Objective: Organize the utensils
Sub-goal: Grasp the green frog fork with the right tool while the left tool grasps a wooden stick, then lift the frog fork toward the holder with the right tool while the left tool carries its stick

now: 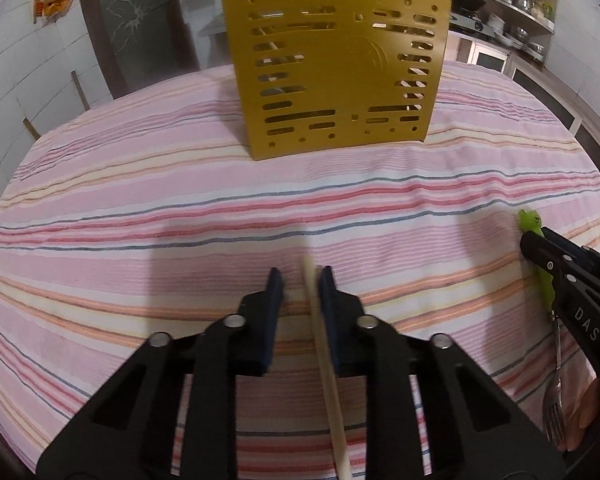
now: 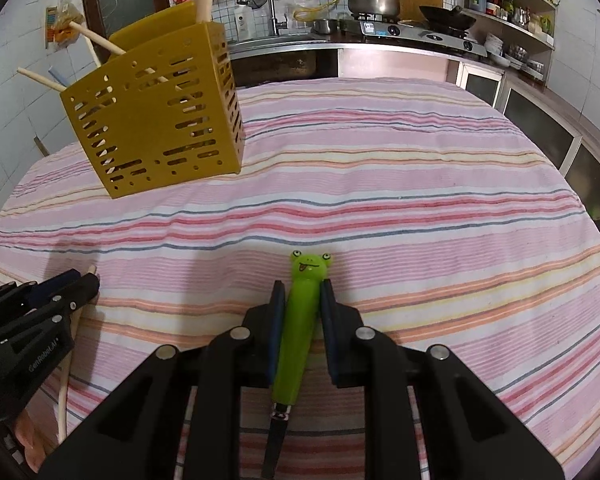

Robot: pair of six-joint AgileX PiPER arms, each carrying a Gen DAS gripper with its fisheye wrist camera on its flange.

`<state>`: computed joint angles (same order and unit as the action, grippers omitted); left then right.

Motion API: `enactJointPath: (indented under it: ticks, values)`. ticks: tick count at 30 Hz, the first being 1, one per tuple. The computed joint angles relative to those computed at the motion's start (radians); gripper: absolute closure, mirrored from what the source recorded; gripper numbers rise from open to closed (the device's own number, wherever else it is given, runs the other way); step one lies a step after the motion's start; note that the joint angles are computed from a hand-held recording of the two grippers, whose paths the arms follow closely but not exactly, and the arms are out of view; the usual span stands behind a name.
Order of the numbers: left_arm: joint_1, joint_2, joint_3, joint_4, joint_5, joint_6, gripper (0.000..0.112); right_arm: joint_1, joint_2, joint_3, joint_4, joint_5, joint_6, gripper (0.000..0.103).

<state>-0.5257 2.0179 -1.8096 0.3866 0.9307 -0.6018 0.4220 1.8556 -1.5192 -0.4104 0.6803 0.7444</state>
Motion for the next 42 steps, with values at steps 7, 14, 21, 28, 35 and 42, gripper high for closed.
enactJointPath:
  ticks: [7,14,21,28,35,42]
  values:
    - [0.005,-0.056,0.095,0.017,-0.075,-0.018,0.106,0.022,-0.035,0.042,-0.075,-0.021,0.073,0.086]
    - [0.006,-0.120,0.173,0.095,-0.139,-0.086,0.106,0.050,-0.082,0.095,-0.178,-0.057,0.173,0.086]
    - [0.009,-0.214,0.267,0.199,-0.205,-0.179,0.107,0.093,-0.129,0.143,-0.342,-0.111,0.324,0.087]
    - [-0.007,-0.298,0.346,0.323,-0.265,-0.295,0.107,0.126,-0.191,0.217,-0.604,-0.144,0.590,0.087]
    - [-0.024,-0.374,0.423,0.480,-0.313,-0.454,0.107,0.178,-0.244,0.287,-0.890,-0.092,0.851,0.087]
    - [-0.032,-0.415,0.455,0.550,-0.331,-0.534,0.107,0.208,-0.272,0.323,-1.034,-0.065,0.975,0.087]
